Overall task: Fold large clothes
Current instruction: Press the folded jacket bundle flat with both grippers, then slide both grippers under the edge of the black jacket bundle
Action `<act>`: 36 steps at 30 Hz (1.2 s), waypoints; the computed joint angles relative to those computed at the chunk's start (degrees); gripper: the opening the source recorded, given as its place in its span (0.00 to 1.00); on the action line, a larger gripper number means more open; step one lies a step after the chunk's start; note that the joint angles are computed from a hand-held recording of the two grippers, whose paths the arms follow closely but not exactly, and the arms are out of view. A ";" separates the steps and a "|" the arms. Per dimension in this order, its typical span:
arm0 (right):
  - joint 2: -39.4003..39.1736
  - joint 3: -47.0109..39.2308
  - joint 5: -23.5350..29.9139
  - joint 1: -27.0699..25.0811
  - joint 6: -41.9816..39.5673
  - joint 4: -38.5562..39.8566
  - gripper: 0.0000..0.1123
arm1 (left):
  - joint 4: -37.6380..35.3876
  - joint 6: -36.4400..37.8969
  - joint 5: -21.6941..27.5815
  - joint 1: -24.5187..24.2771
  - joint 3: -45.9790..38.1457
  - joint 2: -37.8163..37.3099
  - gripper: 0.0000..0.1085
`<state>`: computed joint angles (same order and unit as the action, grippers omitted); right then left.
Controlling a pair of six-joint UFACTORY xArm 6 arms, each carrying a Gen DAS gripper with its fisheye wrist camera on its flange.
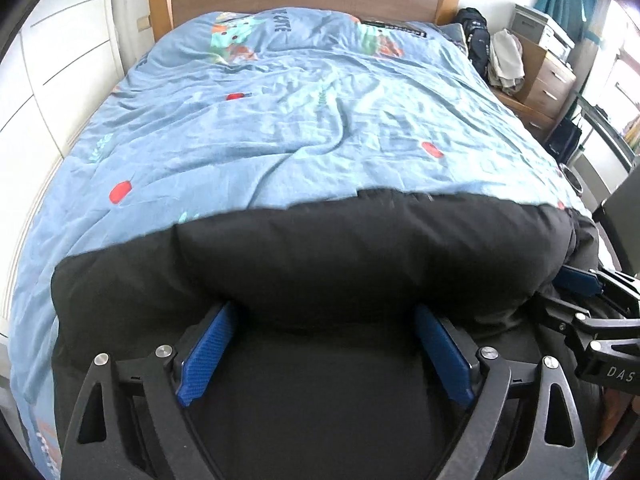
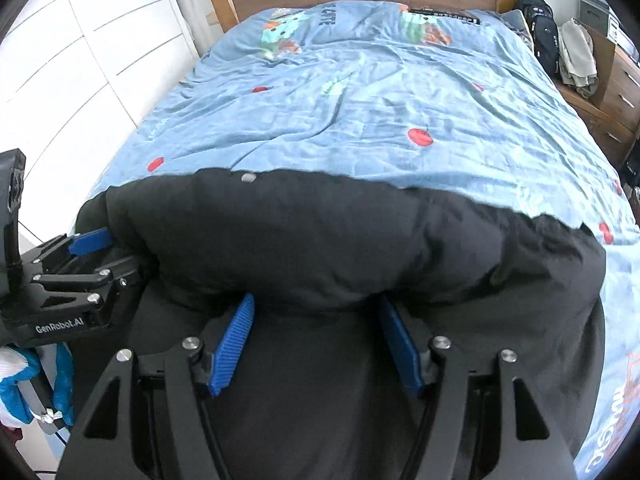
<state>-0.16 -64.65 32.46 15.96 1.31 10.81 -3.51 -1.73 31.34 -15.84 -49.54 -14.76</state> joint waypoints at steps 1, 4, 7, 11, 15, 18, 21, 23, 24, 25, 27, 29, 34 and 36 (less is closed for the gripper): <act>1.20 -1.27 0.34 -0.17 0.15 -0.34 0.56 | -0.11 -0.15 0.24 0.13 -0.72 0.99 0.86; 5.04 -4.86 2.37 -1.24 -0.85 1.98 0.57 | -1.20 -0.15 1.32 0.70 -3.62 5.25 0.88; 8.84 -7.72 3.68 -2.26 -1.41 4.06 0.57 | -3.75 0.79 2.19 1.56 -6.02 8.99 0.91; 12.69 -10.18 3.76 -2.44 -1.34 3.40 0.60 | -3.84 0.15 3.17 1.74 -9.00 13.19 0.94; 15.73 -12.57 4.49 -3.40 -3.22 6.33 0.61 | -6.05 1.56 4.73 2.36 -11.61 16.17 0.94; 16.73 -14.33 6.49 -4.02 -5.54 7.60 0.60 | -8.84 4.25 5.90 3.11 -12.10 16.26 0.94; 15.18 -13.79 8.28 -5.62 -8.07 7.17 0.60 | -10.11 6.60 7.80 4.53 -12.50 15.54 0.94; 14.00 -12.68 8.39 -7.00 -5.79 3.70 0.60 | -10.44 7.39 9.85 5.76 -13.16 15.41 0.94; 13.38 -12.11 9.18 -8.52 -4.10 2.37 0.60 | -9.95 7.14 10.54 6.18 -13.52 15.44 0.94; 13.23 -12.14 9.92 -9.20 -2.56 1.10 0.60 | -8.86 6.57 11.29 6.79 -13.67 15.14 0.94; 12.06 -11.48 11.68 -11.46 0.24 -2.01 0.60 | -8.55 6.32 12.87 8.06 -14.00 14.65 0.94; 10.91 -11.13 13.52 -13.01 3.16 -5.41 0.61 | -6.45 4.10 13.62 9.07 -14.01 13.78 0.94; 4.57 -7.20 14.55 -16.33 6.01 -7.62 0.61 | -3.31 0.97 13.68 12.31 -12.38 9.20 0.92; 0.85 -4.10 12.73 -16.56 4.50 -5.28 0.61 | -6.70 3.74 13.07 13.65 -10.62 6.22 0.92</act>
<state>0.69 -68.75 45.19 -0.61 5.81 5.52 -10.21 2.01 44.42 -2.19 -60.16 -8.54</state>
